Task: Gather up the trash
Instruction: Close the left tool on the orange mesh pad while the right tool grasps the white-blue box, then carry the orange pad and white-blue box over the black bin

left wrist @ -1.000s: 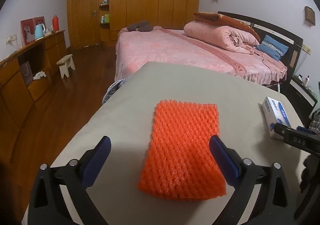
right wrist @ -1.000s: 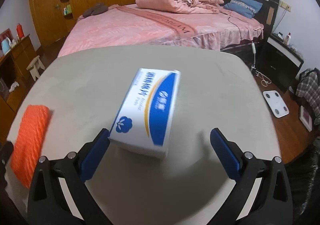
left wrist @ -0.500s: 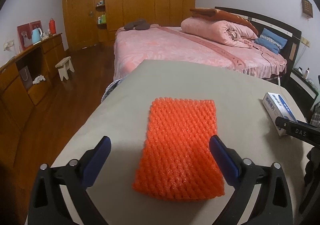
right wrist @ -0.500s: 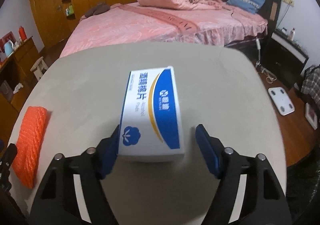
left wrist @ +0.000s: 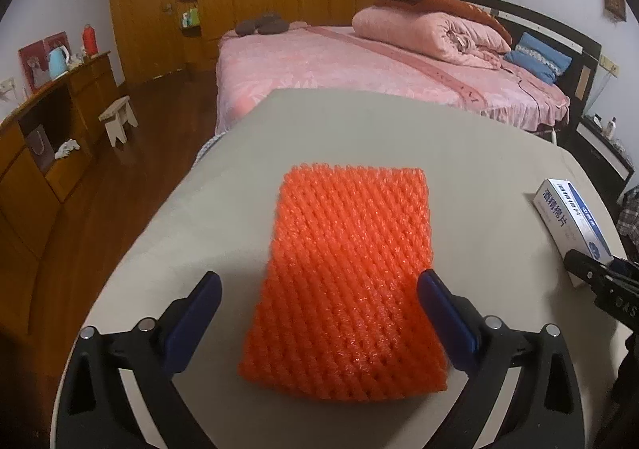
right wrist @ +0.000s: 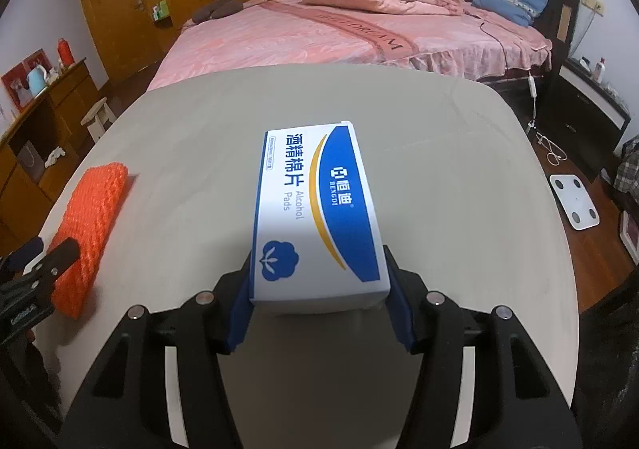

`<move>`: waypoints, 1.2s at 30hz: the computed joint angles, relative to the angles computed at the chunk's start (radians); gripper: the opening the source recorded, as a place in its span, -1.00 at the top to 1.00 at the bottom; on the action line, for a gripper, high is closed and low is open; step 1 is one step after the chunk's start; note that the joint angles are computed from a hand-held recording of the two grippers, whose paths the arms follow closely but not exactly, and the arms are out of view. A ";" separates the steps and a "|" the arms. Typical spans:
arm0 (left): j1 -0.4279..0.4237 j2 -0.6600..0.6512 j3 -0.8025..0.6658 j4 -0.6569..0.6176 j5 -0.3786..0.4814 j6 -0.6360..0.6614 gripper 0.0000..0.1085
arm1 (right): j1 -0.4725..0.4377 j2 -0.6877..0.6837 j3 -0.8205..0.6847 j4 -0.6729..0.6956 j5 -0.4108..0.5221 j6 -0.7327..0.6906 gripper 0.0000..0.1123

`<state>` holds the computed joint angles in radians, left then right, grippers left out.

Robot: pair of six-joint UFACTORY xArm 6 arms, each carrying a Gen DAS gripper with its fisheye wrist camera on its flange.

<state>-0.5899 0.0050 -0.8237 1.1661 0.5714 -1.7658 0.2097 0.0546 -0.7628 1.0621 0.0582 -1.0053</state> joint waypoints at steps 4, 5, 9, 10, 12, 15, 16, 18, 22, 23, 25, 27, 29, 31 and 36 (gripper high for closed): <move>0.004 0.017 -0.012 -0.028 -0.022 0.035 -0.70 | 0.006 0.005 0.000 -0.007 -0.010 0.010 -0.01; 0.006 0.021 -0.013 -0.029 -0.030 0.038 -0.69 | 0.009 0.006 0.002 -0.017 -0.016 0.020 -0.01; 0.011 0.025 -0.012 -0.043 -0.041 0.043 -0.69 | 0.013 0.011 0.005 -0.043 -0.026 0.044 -0.02; 0.014 0.026 -0.011 -0.050 -0.046 0.044 -0.69 | 0.013 0.012 0.005 -0.050 -0.025 0.050 -0.03; 0.022 0.027 -0.007 -0.059 -0.064 0.044 -0.69 | 0.013 0.017 0.006 -0.077 -0.027 0.074 -0.04; 0.038 0.027 0.003 -0.065 -0.094 0.041 -0.71 | 0.018 0.018 0.022 -0.168 -0.051 0.152 -0.06; 0.044 0.026 0.007 -0.066 -0.107 0.039 -0.71 | 0.018 0.018 0.028 -0.201 -0.059 0.180 -0.06; 0.048 0.022 0.016 -0.055 -0.119 0.026 -0.70 | 0.020 0.018 0.031 -0.209 -0.062 0.188 -0.06; 0.056 0.013 0.026 -0.010 -0.159 0.002 -0.31 | 0.019 0.016 0.035 -0.221 -0.064 0.198 -0.05; 0.055 0.012 0.027 0.010 -0.171 -0.009 -0.13 | 0.019 0.017 0.035 -0.223 -0.066 0.201 -0.04; 0.050 0.014 0.023 0.033 -0.186 -0.021 0.12 | 0.022 0.014 0.031 -0.182 -0.060 0.167 0.03; 0.046 0.009 0.025 0.070 -0.206 -0.058 0.35 | 0.015 0.011 0.007 -0.061 -0.020 0.058 0.03; 0.039 0.001 0.027 0.097 -0.211 -0.094 0.51 | 0.005 -0.005 0.000 0.014 0.016 -0.009 0.03; 0.024 -0.011 0.031 0.121 -0.202 -0.136 0.52 | 0.002 -0.031 0.011 0.038 0.020 -0.043 0.04; -0.026 -0.040 0.023 0.125 -0.140 -0.152 0.53 | -0.012 -0.110 0.042 0.065 0.037 -0.097 0.04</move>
<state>-0.6163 -0.0347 -0.8007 1.2910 0.4315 -1.9178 0.1980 -0.0553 -0.7205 1.1275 0.0952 -1.1019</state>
